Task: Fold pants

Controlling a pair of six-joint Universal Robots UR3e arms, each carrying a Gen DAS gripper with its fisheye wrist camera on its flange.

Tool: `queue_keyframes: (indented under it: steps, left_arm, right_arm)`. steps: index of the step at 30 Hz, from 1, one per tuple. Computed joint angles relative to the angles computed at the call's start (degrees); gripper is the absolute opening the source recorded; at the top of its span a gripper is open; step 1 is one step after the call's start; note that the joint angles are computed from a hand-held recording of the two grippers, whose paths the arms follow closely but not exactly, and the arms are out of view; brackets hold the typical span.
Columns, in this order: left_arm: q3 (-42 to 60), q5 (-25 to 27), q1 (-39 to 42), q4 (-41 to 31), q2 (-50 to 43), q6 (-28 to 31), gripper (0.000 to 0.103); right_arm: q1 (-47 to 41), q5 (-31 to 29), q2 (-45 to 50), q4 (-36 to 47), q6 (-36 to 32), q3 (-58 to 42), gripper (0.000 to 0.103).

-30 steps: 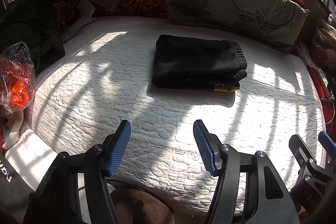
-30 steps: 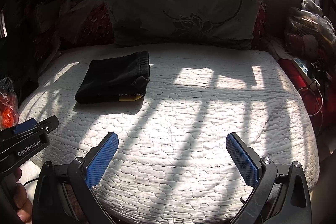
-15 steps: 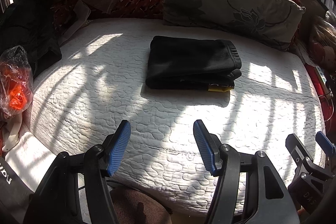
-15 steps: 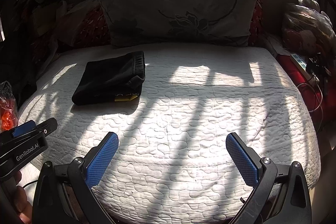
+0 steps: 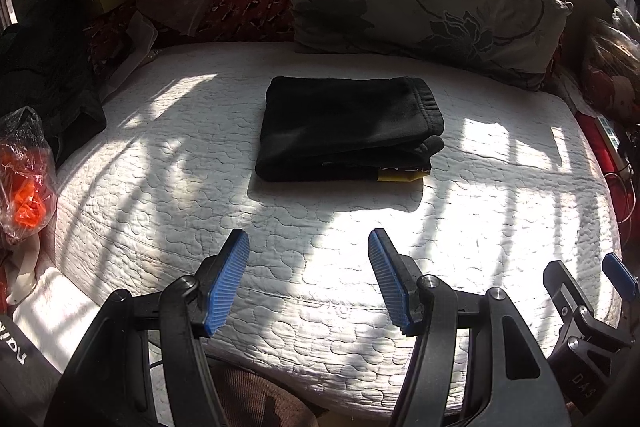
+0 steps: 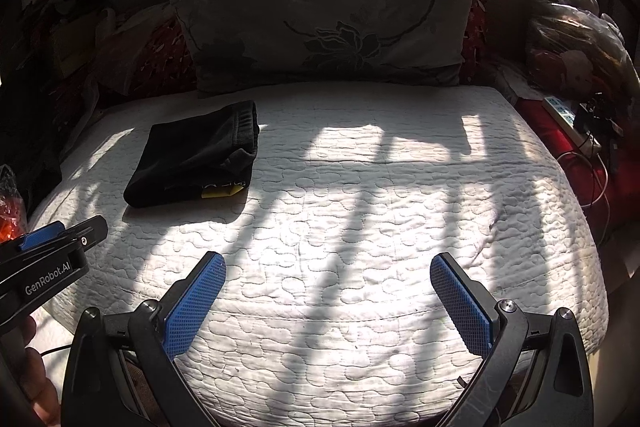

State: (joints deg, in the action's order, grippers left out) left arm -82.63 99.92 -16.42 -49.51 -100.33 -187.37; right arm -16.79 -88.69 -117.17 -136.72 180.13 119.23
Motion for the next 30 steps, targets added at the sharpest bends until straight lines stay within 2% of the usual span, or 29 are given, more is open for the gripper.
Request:
queue_keyframes:
  steps: [6,30]
  left_arm:
    - [1.9,2.2,-1.4,-0.4,-2.0,0.0,0.061]
    - [2.4,0.0,0.2,-2.4,-2.1,0.5,0.061]
  right_arm:
    - [-1.7,0.2,-0.1,0.9,-0.3,0.0,0.103]
    - [-1.7,-1.1,0.4,1.1,0.6,0.3,0.103]
